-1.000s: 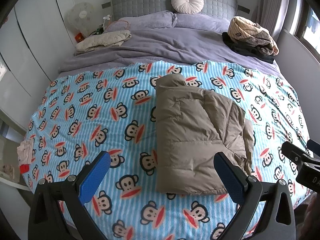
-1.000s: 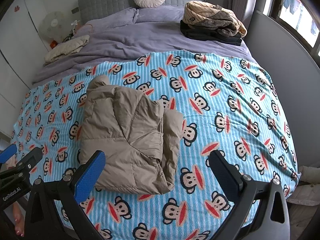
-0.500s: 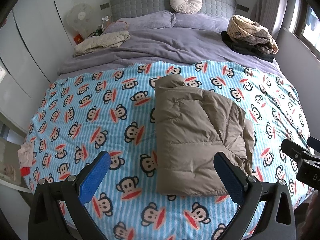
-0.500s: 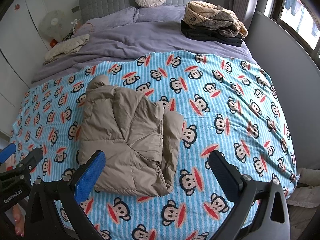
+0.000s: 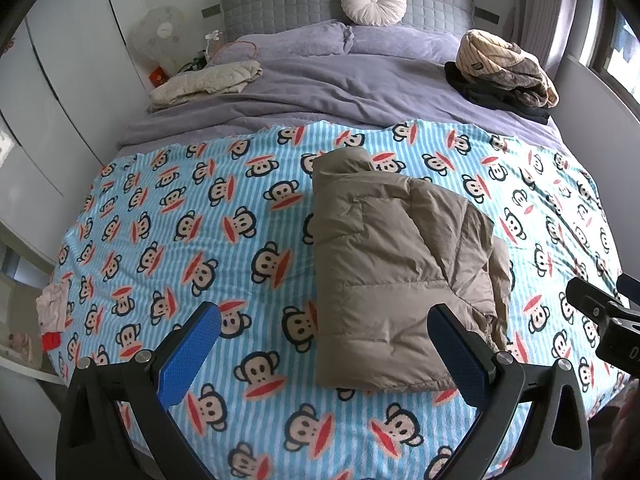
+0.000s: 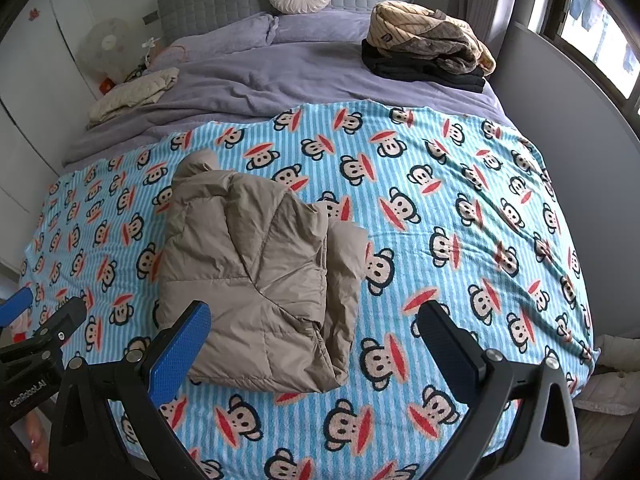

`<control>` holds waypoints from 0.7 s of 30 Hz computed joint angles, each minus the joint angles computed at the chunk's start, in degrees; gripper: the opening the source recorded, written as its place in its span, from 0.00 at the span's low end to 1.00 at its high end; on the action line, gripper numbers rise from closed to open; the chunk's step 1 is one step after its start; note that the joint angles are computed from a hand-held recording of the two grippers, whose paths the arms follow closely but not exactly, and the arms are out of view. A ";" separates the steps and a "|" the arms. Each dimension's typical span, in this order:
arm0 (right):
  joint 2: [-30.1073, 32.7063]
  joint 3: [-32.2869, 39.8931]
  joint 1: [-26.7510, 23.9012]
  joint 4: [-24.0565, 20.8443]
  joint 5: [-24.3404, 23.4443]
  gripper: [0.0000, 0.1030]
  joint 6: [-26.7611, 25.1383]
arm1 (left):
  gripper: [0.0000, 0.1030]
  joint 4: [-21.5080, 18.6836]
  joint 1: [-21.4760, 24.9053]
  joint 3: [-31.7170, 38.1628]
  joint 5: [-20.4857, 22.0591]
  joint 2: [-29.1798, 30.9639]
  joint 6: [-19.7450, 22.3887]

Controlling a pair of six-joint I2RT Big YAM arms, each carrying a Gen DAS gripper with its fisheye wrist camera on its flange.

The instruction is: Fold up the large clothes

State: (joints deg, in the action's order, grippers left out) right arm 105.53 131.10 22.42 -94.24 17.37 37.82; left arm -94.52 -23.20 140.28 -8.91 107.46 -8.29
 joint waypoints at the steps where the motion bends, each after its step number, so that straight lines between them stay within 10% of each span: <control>1: 0.02 0.03 -0.06 0.01 -0.08 1.00 -0.15 | 1.00 0.39 -0.04 -0.67 -0.21 -0.36 -0.04; 21: 0.33 0.64 -0.29 -0.25 -0.28 1.00 -0.96 | 1.00 0.24 0.58 -0.86 0.25 -0.44 0.56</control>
State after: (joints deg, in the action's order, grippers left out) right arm 105.86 131.74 22.13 -94.49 17.09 36.85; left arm -94.27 -22.62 139.42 -8.66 107.02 -7.73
